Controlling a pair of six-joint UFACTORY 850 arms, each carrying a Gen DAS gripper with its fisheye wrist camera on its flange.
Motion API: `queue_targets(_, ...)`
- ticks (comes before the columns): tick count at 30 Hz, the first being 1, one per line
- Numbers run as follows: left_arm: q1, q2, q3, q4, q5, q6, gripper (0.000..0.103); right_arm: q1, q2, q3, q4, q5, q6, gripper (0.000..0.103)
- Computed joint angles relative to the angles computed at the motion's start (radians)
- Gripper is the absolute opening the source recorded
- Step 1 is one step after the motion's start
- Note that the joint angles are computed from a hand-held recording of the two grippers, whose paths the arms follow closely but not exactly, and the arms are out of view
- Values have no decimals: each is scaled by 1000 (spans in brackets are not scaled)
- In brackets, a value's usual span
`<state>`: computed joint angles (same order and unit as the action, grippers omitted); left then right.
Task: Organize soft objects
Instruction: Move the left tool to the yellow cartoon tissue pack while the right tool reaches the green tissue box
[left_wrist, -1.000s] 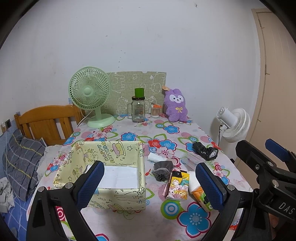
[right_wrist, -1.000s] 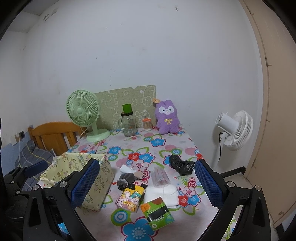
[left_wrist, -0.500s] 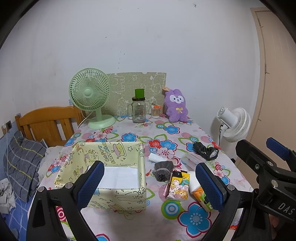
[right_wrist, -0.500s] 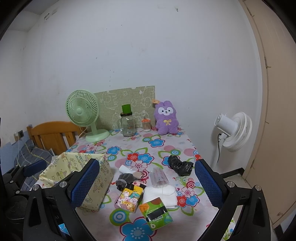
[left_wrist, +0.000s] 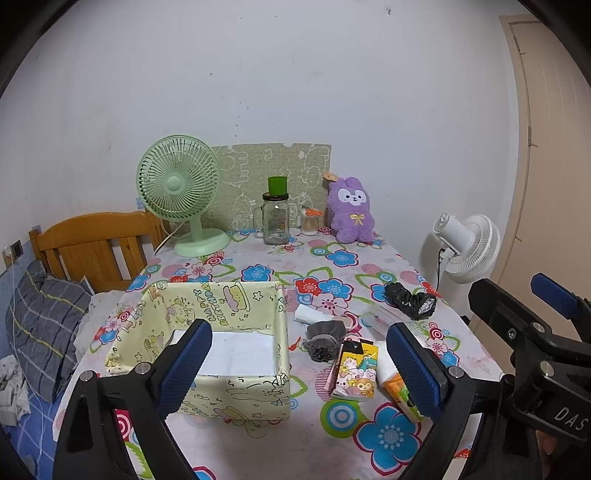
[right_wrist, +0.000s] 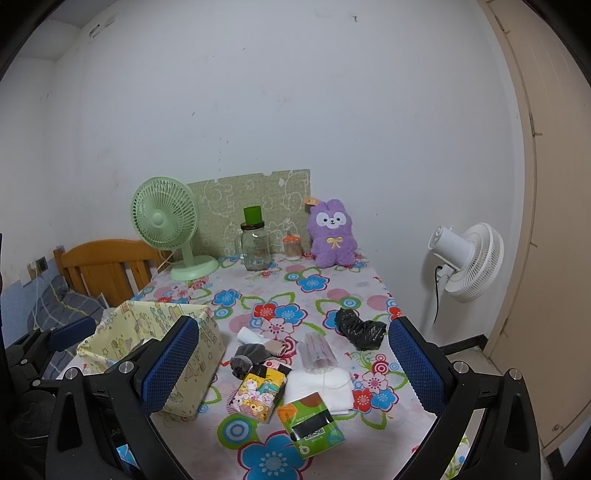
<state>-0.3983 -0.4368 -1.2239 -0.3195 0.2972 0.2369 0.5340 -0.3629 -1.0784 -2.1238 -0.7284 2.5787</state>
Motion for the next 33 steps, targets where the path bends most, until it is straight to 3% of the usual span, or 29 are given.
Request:
queue_targets(12, -17, -49, -39, -14, -27, 34, 89, -17, -19, -6, -4, 24, -4, 103)
queue_targets(16, -16, -69, -50, 166, -46, -141, 87, -27, -30, -5, -6, 38, -10, 103)
queue_targets(20, -27, -87, -55, 246, -55, -215, 84, -41, -42, -4, -20, 63, 6, 103)
queue_targets(25, -37, -111, -69, 243, -76, -221, 83, -57, -59, 1, -49, 86, 33, 103)
queue_targets(33, -64, -163, -92, 89, -96, -40, 81, -83, -97, -8, -59, 134, 78, 99)
